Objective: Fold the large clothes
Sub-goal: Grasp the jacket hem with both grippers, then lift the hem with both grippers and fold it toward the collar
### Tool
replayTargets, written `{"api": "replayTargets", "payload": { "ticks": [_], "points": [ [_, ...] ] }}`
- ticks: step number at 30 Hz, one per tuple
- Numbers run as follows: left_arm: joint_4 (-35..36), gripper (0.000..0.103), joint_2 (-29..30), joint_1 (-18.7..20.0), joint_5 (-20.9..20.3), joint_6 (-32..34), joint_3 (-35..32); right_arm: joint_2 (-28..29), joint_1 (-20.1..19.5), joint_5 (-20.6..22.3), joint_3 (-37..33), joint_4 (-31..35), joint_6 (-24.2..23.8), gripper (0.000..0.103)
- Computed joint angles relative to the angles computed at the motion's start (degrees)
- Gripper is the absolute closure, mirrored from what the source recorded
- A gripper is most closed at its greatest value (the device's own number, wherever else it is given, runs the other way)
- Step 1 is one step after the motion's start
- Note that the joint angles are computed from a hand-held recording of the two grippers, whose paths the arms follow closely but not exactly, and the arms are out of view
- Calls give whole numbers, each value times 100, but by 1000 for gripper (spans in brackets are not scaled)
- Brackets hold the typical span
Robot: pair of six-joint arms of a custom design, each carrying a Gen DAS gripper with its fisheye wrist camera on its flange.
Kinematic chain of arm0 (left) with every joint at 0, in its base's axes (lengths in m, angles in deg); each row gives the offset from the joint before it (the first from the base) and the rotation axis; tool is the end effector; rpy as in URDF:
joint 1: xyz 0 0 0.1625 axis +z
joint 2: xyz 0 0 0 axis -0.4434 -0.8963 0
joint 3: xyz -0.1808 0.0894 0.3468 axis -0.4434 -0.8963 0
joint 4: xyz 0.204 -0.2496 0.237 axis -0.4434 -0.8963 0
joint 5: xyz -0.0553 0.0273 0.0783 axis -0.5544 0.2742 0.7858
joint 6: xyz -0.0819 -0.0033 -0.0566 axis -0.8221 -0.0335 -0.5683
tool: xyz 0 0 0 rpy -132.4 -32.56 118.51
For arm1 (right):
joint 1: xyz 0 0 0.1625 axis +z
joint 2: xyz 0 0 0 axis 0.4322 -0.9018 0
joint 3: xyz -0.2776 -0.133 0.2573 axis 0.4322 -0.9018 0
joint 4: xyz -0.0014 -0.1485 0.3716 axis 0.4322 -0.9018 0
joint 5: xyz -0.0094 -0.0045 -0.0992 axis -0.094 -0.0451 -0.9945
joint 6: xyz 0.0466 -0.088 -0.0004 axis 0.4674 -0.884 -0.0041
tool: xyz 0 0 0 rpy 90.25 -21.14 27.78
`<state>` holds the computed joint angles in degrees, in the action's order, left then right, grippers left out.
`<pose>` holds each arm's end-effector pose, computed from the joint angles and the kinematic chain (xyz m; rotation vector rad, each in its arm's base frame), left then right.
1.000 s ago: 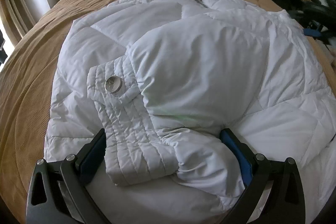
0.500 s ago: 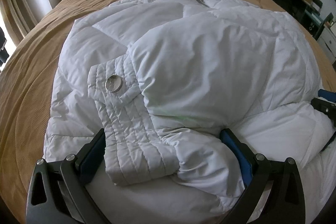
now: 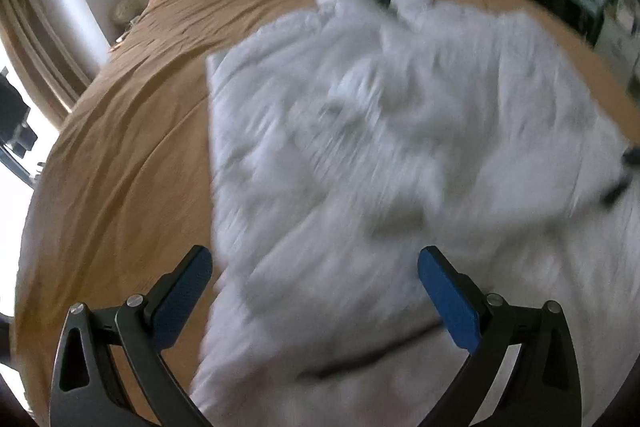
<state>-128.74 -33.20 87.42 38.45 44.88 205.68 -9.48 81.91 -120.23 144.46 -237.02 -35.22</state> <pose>-0.0028 -0.4625 0.3337 0.2001 2.1046 -0.5921 0.2562 -0.5469 0.1091 0.4529 -2.5267 0.4667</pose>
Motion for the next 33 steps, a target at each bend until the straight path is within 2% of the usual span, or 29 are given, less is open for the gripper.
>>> {"api": "replayTargets", "payload": {
  "ticks": [2,4,6,9,10,11,12,13,14,15,16,18,20,22,26,27,29,30,31,33],
  "points": [
    [625,0,-457,30,-39,-307,216,-258,-151,294,239,228,263,17],
    [785,0,-747,168,-327,-470,305,-573,-307,616,527,395,403,17],
    [605,0,-1032,497,-993,-525,324,-776,-404,846,752,458,422,17],
    [96,2,-1133,1230,-2354,-547,157,-892,-523,1160,943,462,378,16],
    [-43,2,-1151,1341,-2579,-548,167,-894,-550,1286,1008,364,307,17],
    [-125,5,-1150,1420,-2731,-553,164,-883,-583,1451,1067,265,213,23],
    [-22,13,-1102,1425,-2650,-634,109,-844,-613,1615,1072,273,114,30],
    [167,20,-1081,1339,-2419,-799,82,-741,-569,1556,1013,278,136,49],
    [407,35,-1076,1212,-2145,-1009,49,-644,-515,1373,942,351,181,62],
    [524,55,-1124,1129,-2111,-1103,30,-615,-472,1244,902,388,213,69],
    [590,63,-1182,1065,-2132,-1148,11,-600,-443,1205,841,402,223,79],
    [740,77,-1371,848,-1886,-1226,63,-813,-426,1304,884,395,304,83],
    [739,77,-1468,847,-1795,-1186,146,-992,-433,1362,969,342,257,84],
    [669,76,-1506,1101,-2102,-1301,186,-967,-486,1330,968,475,384,83],
    [442,71,-2173,1354,-2854,-1537,432,-945,-538,1299,1216,132,740,69],
    [596,63,-2443,1337,-2930,-1661,491,-1039,-507,1348,1332,9,768,65],
    [960,49,-2948,1132,-2786,-1867,686,-1250,-414,1265,1582,-171,802,34],
    [1146,43,-3214,1016,-2733,-1961,805,-1402,-383,1235,1783,-264,804,29],
    [1350,42,-3481,916,-2731,-2062,899,-1550,-405,1261,1935,-287,761,27],
    [1589,41,-3972,751,-2813,-2253,1136,-1874,-486,1388,2297,-219,812,27]
  ]
}}
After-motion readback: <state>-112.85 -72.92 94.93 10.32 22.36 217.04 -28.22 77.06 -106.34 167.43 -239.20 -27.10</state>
